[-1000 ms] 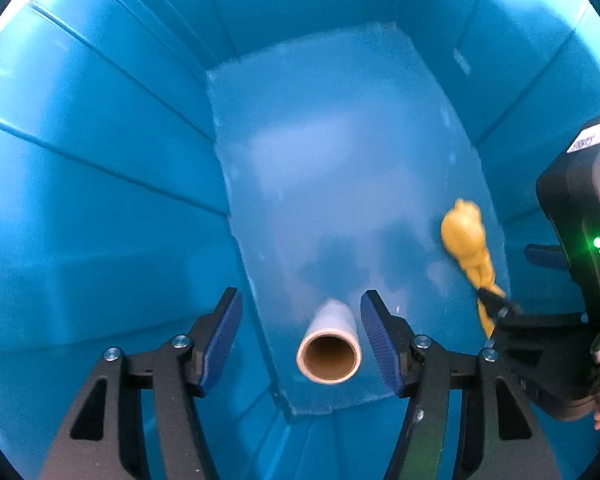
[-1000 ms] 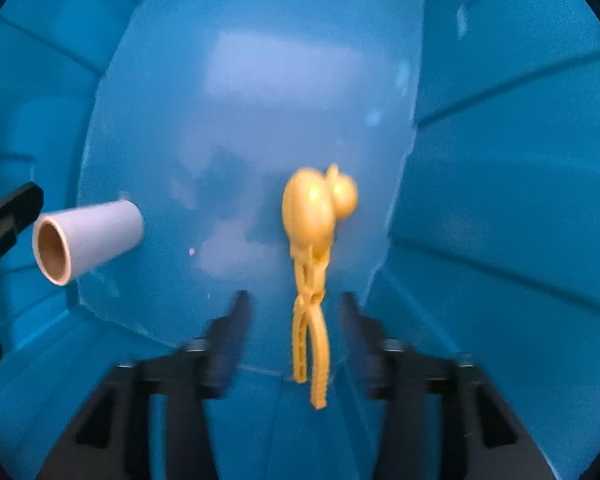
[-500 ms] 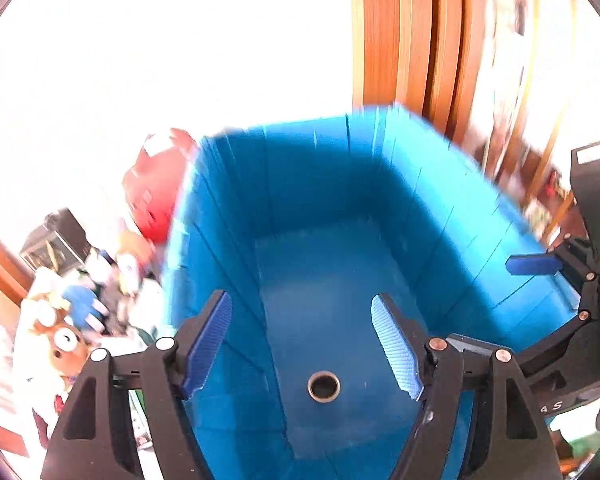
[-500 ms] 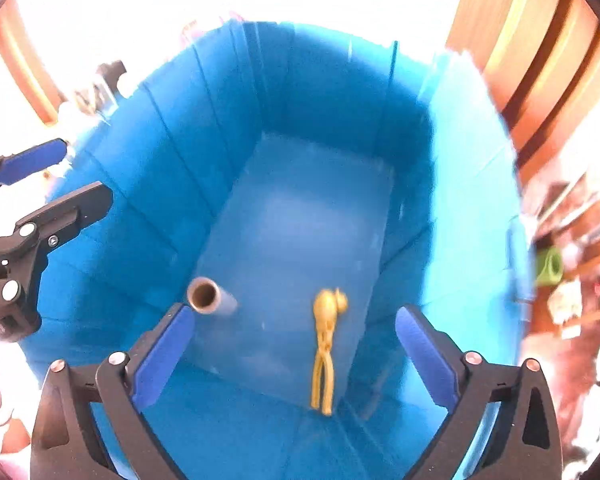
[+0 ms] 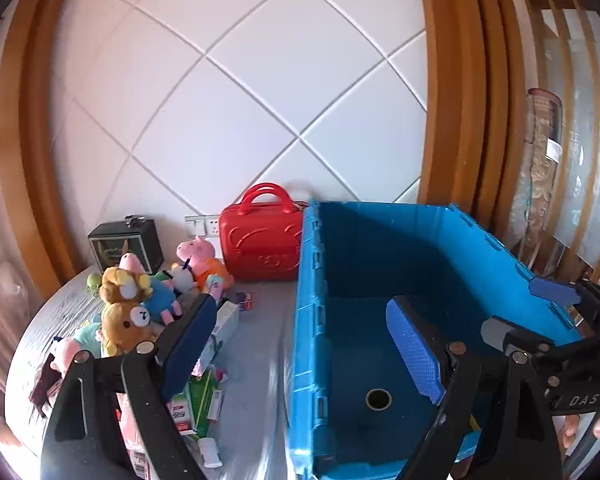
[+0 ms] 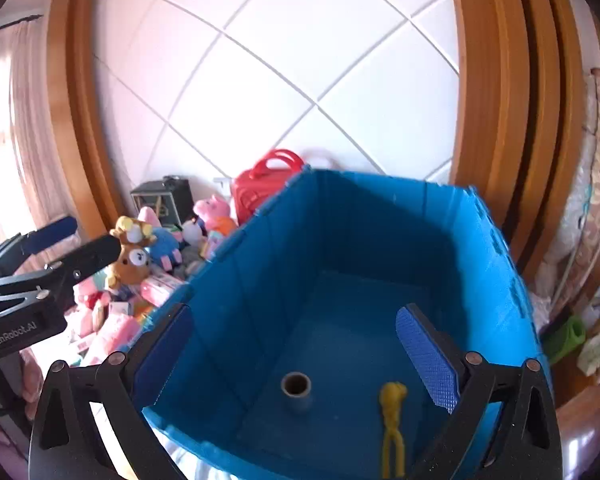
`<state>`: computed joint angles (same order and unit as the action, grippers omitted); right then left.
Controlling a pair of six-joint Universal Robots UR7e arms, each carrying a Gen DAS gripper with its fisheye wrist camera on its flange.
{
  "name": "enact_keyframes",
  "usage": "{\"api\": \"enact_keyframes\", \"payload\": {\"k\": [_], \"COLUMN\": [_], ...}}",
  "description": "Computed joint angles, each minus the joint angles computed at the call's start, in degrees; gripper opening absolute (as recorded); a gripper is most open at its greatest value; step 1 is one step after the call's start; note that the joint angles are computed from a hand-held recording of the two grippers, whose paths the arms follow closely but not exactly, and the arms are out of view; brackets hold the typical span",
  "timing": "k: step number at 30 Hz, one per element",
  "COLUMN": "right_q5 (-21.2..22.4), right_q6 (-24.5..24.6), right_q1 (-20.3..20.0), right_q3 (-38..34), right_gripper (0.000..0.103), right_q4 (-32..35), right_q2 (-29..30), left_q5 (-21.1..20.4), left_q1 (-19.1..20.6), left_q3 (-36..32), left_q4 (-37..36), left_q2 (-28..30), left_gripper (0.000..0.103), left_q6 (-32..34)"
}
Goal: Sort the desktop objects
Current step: 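Move both tools back over the pile on the bed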
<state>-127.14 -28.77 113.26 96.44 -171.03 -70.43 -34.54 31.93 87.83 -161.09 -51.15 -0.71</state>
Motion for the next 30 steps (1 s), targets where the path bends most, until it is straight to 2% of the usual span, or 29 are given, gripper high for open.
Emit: {"api": "enact_keyframes", "payload": {"k": [5,9,14,17,20,24,30], "right_q5": [4.56,5.02,5.46,5.29,3.21,1.76,-0.23], "right_q6": [-0.63,-0.20,3.76,7.20,10.45,13.60,18.49], "right_q1": [2.03,4.53,6.95,8.39,9.71,10.58,9.83], "right_q3": [0.97,-0.48,-3.08,-5.34,-8.50,-11.09,-15.47], "right_gripper": [0.103,0.103,0.103,0.103,0.103,0.103,0.103], "right_q4": [-4.46,-6.85,-8.74,-9.21,-9.82,-10.43,-3.73], "right_q2": [2.66,6.78,13.62,18.29,23.65,28.99,33.95], "left_q5": [3.44,5.34,6.95,6.30,4.53,3.21,1.55], "left_q1": [2.08,4.48,8.20,11.45,15.25,20.47,27.34], "left_q3": [6.00,10.35,14.20,16.05,16.83,15.63,12.91], "left_q4": [-4.41,-8.30,-11.61,-12.23,-10.50,-8.95,-3.81], "left_q2": [-5.30,-10.06,-17.18,-21.88,-26.42,-29.44,-31.12], "left_gripper": [0.087,0.087,0.087,0.087,0.087,0.087,0.087], "left_q6": [-1.00,2.15,7.86,10.94,13.33,16.67,17.01]}}
